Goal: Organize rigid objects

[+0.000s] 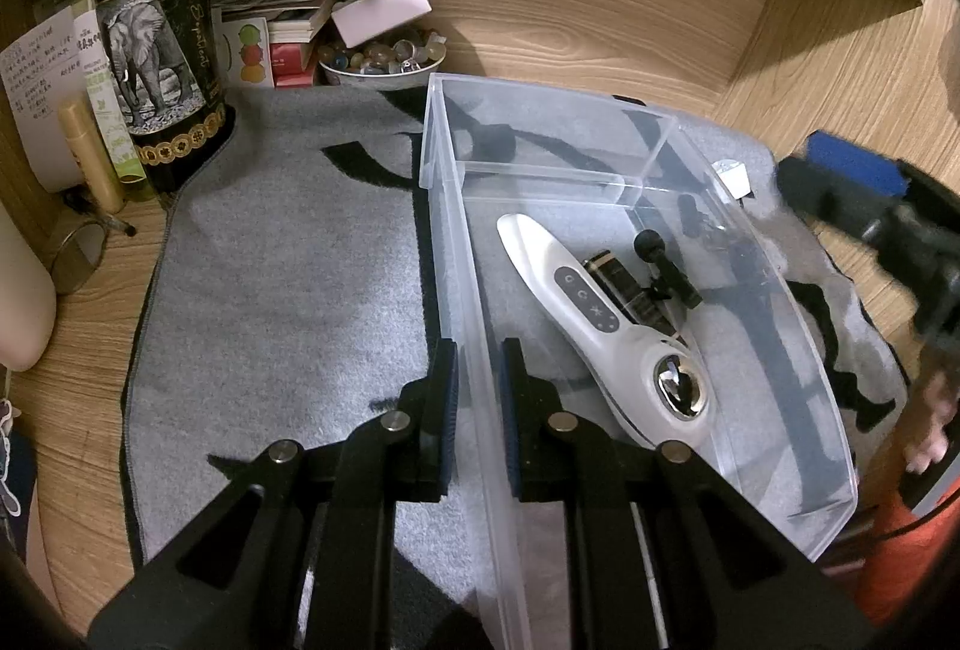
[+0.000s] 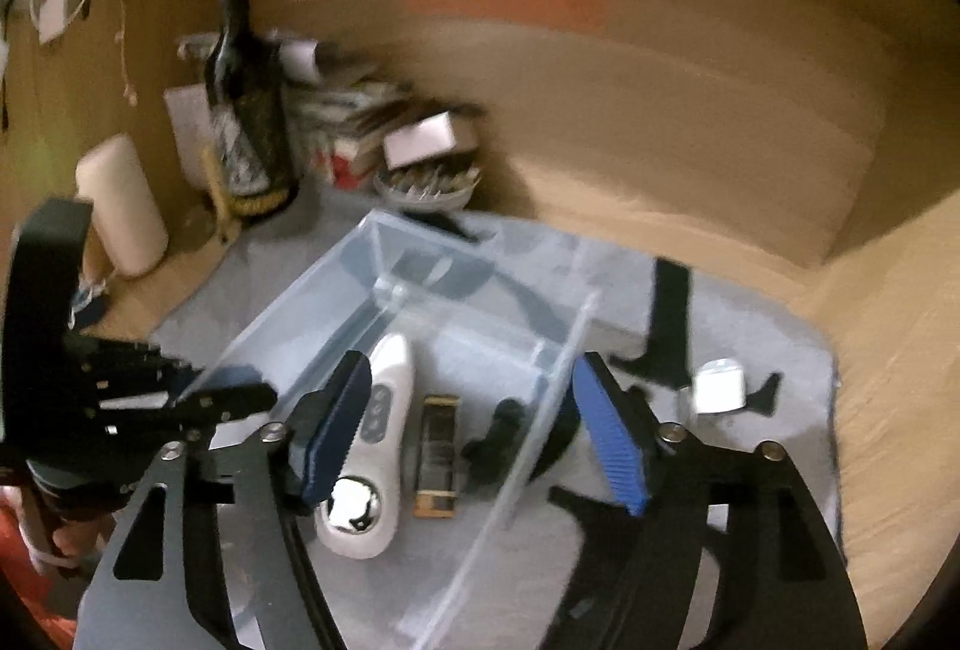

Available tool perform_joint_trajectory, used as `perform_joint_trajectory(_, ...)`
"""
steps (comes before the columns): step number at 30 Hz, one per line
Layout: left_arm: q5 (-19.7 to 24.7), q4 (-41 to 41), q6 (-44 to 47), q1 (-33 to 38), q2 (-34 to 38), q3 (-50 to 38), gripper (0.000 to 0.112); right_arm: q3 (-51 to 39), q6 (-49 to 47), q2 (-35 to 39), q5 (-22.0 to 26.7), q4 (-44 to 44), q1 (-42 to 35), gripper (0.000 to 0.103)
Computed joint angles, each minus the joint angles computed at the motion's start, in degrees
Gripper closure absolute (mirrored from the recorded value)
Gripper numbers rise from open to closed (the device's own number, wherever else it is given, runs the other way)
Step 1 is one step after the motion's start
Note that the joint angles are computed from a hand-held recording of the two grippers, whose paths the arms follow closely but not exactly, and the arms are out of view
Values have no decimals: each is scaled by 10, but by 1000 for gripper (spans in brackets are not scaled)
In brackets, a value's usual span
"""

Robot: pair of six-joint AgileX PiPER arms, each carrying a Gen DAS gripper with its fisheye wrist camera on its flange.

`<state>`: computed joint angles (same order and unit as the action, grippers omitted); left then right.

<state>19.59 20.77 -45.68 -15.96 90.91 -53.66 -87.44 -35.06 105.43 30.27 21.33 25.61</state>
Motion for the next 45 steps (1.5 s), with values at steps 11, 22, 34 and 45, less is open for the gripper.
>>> perform_joint_trajectory(11,0,4,-6,-2,-1,1,99,17,52,-27,-51,-30,-56,25)
perform_joint_trajectory(22,1,4,-6,-2,-1,1,99,-28,148,57,9,-124,-90,25)
perform_joint_trajectory(34,2,7,-6,-1,-2,2,99,-43,109,100,40,-86,-101,52)
perform_joint_trajectory(45,3,9,-10,-3,-2,2,99,-50,109,117,43,-111,-88,74)
